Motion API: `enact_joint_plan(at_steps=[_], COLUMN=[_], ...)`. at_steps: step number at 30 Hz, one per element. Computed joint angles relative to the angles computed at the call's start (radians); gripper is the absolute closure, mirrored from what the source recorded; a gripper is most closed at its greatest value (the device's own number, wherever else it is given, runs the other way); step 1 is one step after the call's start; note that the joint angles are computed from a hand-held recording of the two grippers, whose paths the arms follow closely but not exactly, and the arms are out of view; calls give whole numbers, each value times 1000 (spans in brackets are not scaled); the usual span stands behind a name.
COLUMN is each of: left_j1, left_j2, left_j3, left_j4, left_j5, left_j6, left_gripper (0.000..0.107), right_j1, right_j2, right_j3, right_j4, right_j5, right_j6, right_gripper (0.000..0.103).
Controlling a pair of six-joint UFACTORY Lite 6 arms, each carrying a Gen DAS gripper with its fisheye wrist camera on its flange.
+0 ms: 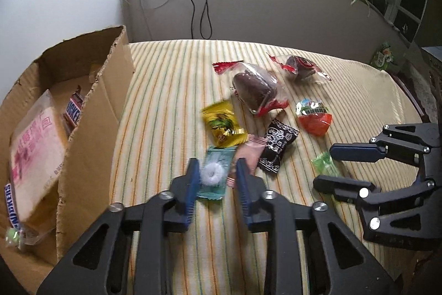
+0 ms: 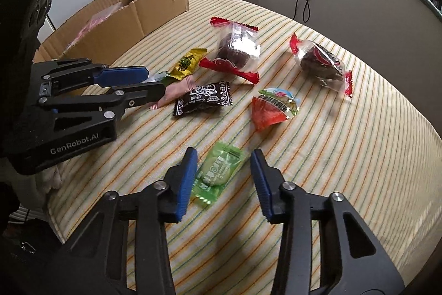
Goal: Organize snacks
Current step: 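Grasp the white-mint green candy with the left gripper while the right grasps a green candy, then carry both green candies over the cardboard box with both grippers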
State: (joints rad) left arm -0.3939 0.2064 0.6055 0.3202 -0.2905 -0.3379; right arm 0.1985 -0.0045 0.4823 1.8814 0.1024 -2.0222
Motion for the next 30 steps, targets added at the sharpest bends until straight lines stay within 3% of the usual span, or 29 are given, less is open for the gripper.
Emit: enact_joint_plan(at_steps=[5, 18, 30], left_j1=[-2, 22, 33], left_j2=[-5, -69, -238], left_j3=[-5, -60, -134], left_j4=[7, 142, 221], left_j5=[-2, -21, -7], left_j6=[-1, -150, -236], left_gripper=[91, 91, 91], right_j1=[-14, -68, -92], right_j2=[-39, -86, -255], right_j3=[-28, -62, -100], right_j4=[-99, -219, -653], right_j5=[-10, 47, 73], right_j6=[85, 201, 639], right_gripper=[80, 81, 81])
